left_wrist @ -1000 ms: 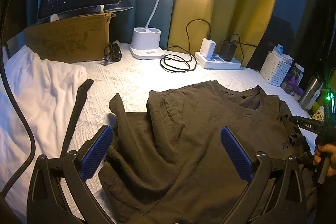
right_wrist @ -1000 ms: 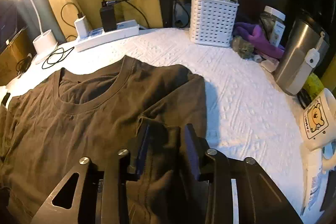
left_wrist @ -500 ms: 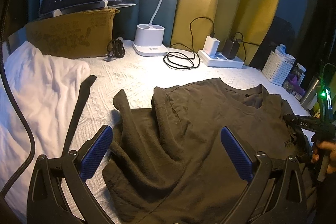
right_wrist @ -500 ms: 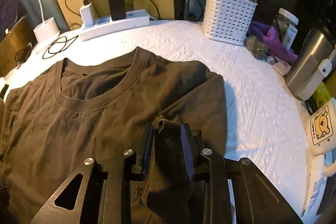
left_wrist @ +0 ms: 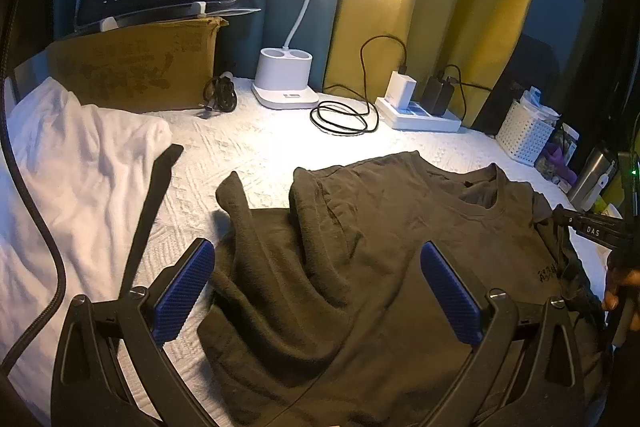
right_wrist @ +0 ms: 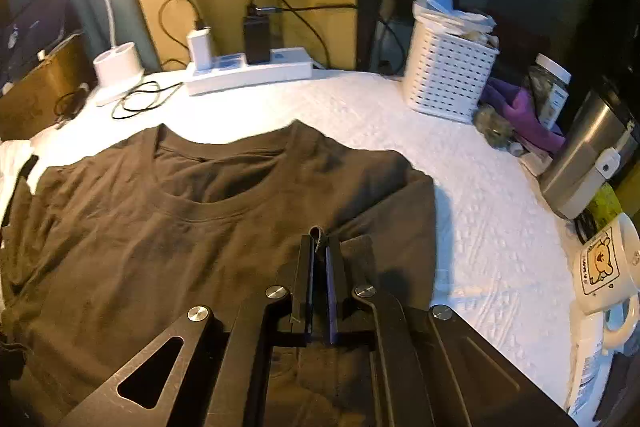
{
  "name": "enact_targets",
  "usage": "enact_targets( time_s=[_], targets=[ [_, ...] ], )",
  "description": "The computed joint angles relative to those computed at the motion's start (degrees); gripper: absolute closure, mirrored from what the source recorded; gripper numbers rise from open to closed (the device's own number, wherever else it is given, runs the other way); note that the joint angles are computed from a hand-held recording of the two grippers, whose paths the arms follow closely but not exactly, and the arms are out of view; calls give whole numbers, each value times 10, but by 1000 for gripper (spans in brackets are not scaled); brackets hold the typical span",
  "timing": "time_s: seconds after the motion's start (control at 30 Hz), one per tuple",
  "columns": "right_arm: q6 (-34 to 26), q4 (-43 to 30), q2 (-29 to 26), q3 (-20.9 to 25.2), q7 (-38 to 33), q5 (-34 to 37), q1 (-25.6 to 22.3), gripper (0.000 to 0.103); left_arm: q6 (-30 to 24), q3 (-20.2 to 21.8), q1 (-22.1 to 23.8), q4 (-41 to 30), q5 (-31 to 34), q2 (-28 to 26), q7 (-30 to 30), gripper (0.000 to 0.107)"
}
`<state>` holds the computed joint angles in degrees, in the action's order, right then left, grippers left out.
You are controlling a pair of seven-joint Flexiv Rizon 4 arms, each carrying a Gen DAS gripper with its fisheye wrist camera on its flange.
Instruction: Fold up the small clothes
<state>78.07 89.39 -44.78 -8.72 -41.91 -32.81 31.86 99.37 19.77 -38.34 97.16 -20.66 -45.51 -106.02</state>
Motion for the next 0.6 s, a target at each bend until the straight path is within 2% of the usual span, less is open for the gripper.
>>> enact_targets(
  time_s=[0.17, 0.33, 0.4, 0.47, 0.5, 0.6],
  targets=[
    [13, -19, -7, 26, -22, 6, 0, 98, 16, 8, -7, 22, -7, 10, -3, 5],
    [-3, -73, -43, 109, -98, 53, -29, 98, 27, 20, -19, 41, -23, 19, 5, 5],
    [-38, -104, -64, 148, -135, 80, -45, 98, 30, 21, -23, 48, -30, 22, 10, 5],
    [-77, -122, -75, 168, -163, 101, -50, 98, 35, 16, -21, 53, -35, 25, 17, 5],
    [-79, -121, -74, 165, -170, 107, -47, 97, 36, 14, -22, 54, -38, 26, 20, 5],
    [-49, -78, -49, 110, -156, 97, -12, 91, 36, 9, -23, 55, -48, 28, 29, 5]
  ],
)
